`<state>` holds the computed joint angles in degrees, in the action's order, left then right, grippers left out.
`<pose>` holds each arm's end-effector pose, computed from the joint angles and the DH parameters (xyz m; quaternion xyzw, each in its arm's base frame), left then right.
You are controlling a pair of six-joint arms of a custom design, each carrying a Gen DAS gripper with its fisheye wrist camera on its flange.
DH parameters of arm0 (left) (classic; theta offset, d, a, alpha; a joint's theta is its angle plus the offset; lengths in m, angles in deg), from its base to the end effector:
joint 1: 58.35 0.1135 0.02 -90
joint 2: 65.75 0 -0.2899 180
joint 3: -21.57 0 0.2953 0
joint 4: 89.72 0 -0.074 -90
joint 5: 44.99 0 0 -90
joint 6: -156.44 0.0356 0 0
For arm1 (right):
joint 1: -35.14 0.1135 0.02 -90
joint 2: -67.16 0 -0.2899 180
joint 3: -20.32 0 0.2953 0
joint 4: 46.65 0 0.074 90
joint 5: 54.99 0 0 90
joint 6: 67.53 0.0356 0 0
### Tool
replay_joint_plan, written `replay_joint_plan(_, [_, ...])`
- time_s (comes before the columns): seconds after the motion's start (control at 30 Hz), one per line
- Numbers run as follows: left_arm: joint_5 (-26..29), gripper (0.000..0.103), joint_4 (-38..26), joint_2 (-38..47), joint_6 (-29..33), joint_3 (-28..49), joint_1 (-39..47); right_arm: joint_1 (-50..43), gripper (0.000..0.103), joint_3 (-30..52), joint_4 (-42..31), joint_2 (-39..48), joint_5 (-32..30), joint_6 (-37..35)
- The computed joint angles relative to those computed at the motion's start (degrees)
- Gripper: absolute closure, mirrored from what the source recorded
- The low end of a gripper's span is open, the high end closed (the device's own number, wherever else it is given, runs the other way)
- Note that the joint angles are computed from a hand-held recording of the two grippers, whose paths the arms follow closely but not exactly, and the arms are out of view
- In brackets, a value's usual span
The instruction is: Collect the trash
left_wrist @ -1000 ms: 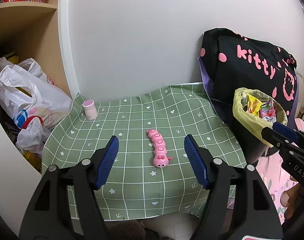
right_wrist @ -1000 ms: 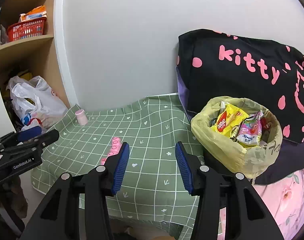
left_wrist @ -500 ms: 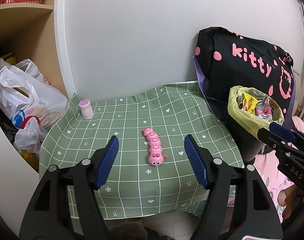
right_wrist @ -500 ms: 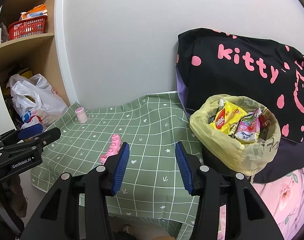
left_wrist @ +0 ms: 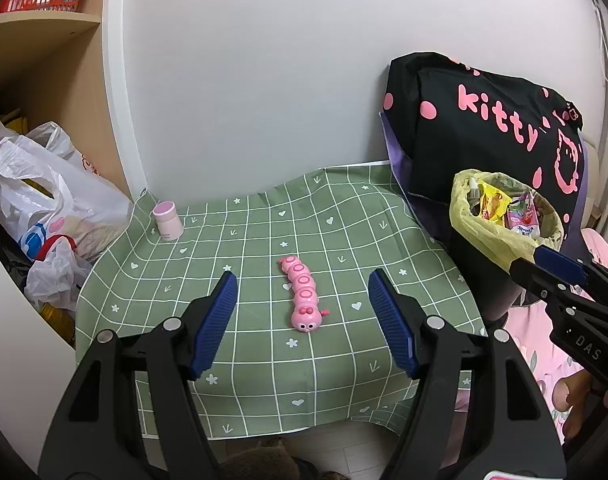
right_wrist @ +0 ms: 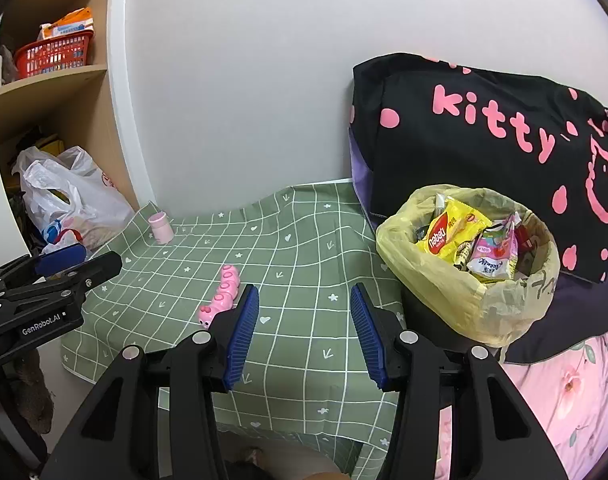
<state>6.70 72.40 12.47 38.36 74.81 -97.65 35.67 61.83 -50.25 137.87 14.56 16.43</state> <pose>0.2486 -0.1750 0.2033 -0.0459 0.8745 0.0407 0.4811 0.2721 0.0150 0.1849 -0.1343 0.8578 0.1330 0.4780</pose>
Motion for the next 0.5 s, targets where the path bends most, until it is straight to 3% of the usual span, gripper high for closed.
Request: replay_joint_plan(0.5, [0.1, 0.038, 0.1, -0.2, 0.4, 0.0, 0.0, 0.1, 0.058, 0.0, -0.4, -0.3, 0.1, -0.3])
